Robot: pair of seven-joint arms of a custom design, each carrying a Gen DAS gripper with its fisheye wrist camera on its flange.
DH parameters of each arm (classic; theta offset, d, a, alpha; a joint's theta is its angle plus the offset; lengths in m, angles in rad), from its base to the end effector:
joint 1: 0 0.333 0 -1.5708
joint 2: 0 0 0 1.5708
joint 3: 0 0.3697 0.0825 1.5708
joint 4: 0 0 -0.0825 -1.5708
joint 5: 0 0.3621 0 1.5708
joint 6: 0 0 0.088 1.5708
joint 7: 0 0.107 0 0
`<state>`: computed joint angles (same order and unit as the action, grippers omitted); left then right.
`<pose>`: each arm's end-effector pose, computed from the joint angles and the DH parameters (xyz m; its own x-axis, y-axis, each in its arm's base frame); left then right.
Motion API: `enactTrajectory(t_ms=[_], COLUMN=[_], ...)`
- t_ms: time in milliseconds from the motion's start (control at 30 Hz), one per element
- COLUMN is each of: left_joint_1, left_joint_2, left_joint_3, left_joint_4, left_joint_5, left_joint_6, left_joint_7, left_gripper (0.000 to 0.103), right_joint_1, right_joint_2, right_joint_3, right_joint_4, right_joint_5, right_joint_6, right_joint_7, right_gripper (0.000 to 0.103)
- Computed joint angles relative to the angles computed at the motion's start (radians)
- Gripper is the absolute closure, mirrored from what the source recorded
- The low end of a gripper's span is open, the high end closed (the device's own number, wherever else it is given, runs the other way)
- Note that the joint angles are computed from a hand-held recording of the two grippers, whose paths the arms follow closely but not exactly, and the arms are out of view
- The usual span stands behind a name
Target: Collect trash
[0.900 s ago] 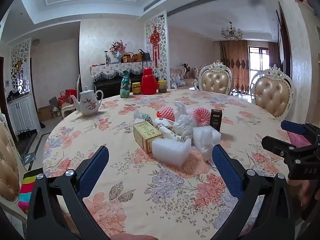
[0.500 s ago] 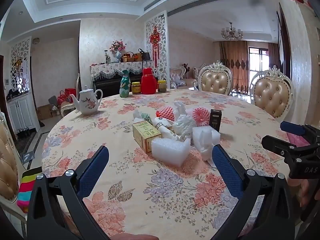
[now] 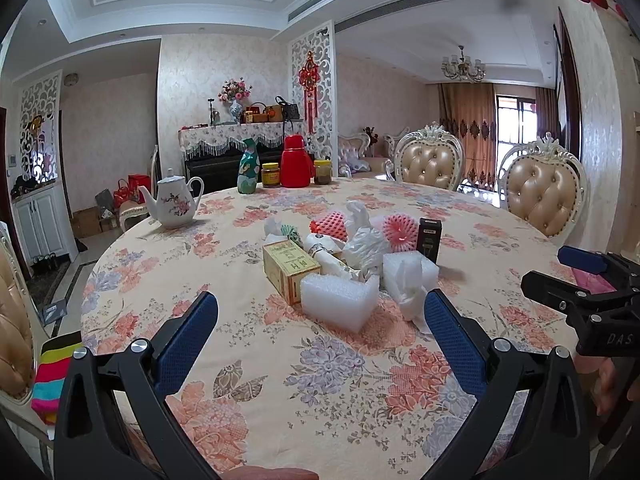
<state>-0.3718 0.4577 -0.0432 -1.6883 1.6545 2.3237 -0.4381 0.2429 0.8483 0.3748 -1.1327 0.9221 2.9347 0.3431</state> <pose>0.6516 -0.2622 0.4269 0.4327 -0.9008 -0.0355 -0.3161 -0.1147 -0.9418 0.7618 0.3171 0.4438 0.7072 -0.7039 -0.0671 -0.3334 -0.2483 -0.9095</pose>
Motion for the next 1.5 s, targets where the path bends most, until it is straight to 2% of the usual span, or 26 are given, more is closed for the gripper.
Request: enactTrajectory(t_ms=[667, 1500], left_joint_1=[0.009, 0.007], left_joint_2=[0.01, 0.006], left_joint_3=[0.006, 0.006], left_joint_4=[0.011, 0.004], left_joint_5=[0.002, 0.004], left_joint_6=[0.042, 0.038], left_joint_7=[0.001, -0.015], left_gripper=[0.006, 0.006], right_joint_1=[-0.002, -0.003], right_joint_2=[0.006, 0.008], right_joint_3=[-0.005, -0.004], right_joint_4=[0.01, 0.007], right_joint_5=[-0.002, 0.003], right_joint_6=[-0.018, -0.025], right_joint_7=[0.028, 0.037], right_gripper=[0.004, 0.004])
